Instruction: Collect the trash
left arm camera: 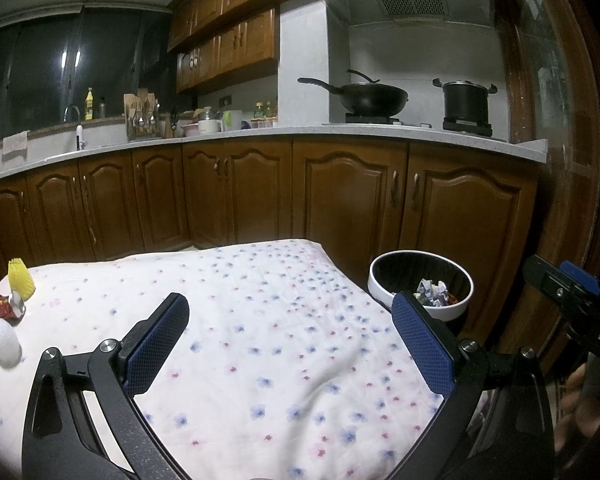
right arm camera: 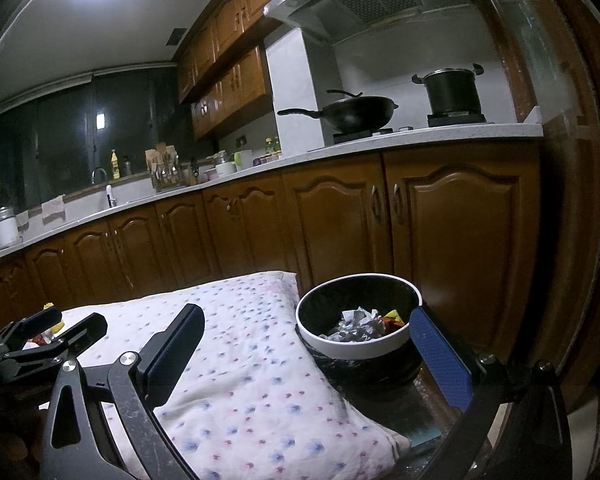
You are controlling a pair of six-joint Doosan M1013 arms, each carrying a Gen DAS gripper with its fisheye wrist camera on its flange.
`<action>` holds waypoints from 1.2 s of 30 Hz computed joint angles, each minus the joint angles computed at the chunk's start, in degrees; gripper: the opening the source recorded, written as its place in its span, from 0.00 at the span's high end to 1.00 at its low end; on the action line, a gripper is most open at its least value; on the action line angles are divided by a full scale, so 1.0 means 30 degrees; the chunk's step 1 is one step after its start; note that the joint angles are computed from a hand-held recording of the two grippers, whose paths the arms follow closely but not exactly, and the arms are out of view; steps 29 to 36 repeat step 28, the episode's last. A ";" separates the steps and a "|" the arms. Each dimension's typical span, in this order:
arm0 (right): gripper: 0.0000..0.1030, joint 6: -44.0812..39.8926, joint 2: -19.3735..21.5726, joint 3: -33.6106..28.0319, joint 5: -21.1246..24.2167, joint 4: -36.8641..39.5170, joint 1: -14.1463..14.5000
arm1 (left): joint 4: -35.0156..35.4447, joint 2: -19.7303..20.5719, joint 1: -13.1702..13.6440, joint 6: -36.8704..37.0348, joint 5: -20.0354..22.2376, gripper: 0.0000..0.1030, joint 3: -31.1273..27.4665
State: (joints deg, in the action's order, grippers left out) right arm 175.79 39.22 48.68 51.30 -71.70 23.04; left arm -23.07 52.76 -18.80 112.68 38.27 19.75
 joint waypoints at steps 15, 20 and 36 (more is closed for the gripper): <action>0.00 -0.0019 0.0024 -0.0079 -0.0051 0.0135 -0.0016 | -0.0059 0.0055 -0.0007 0.0053 0.0077 0.00 -0.0053; 0.00 -0.0092 0.0154 -0.0306 0.0016 0.0229 0.0055 | -0.0210 0.0131 0.0011 0.0130 0.0241 0.00 -0.0177; 0.00 -0.0280 0.0535 -0.0860 0.0144 0.0693 0.0214 | -0.0429 0.0580 -0.0005 0.0146 0.0935 0.00 -0.0963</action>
